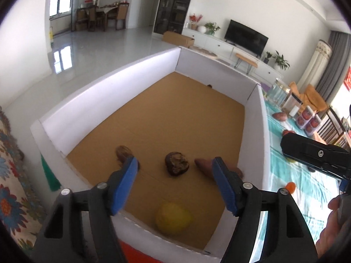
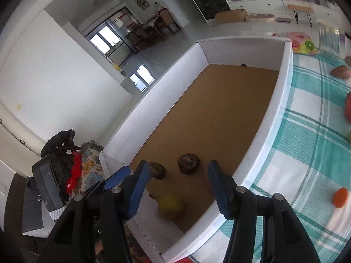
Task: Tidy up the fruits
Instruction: 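Move both empty tools back over the tablecloth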
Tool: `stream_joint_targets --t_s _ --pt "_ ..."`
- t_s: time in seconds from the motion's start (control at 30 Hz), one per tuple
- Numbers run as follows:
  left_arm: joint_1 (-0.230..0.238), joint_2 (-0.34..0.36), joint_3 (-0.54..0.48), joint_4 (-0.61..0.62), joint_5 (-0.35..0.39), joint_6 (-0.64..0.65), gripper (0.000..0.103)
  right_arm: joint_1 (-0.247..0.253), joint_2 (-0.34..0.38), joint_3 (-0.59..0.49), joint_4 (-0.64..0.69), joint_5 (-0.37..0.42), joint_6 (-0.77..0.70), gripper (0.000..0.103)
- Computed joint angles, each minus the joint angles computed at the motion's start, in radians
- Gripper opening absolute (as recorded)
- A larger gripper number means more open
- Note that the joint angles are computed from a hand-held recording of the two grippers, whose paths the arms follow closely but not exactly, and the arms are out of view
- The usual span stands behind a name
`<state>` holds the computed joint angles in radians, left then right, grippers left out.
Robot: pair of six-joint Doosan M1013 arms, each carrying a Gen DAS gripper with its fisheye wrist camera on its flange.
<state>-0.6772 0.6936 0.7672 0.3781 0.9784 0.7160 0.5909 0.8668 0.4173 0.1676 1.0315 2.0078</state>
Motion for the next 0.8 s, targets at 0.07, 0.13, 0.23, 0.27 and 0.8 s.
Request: stream_joint_targets --t_s 0.07,0.13,0.23,0.27,0.8 --pt "-0.023 -0.003 0.003 0.03 -0.04 0.004 0.091 0.006 -0.104 0.181 -0.143 -0.105 0.015 0.087" --pt "-0.05 -0.001 -0.004 0.03 -0.078 0.05 0.095 0.01 -0.191 0.344 -0.33 -0.171 0.115 0.096" --pt "-0.084 0.017 -0.032 -0.088 -0.119 0.206 0.097 0.005 -0.286 0.552 -0.6 -0.161 0.322 0.097" --pt "-0.093 0.035 -0.057 -0.149 -0.112 0.278 0.097 0.0 -0.308 0.606 -0.66 -0.127 0.378 0.097" --pt "-0.187 0.34 -0.48 -0.11 0.215 0.521 0.098 -0.052 -0.435 0.936 -0.818 0.053 0.676 0.097"
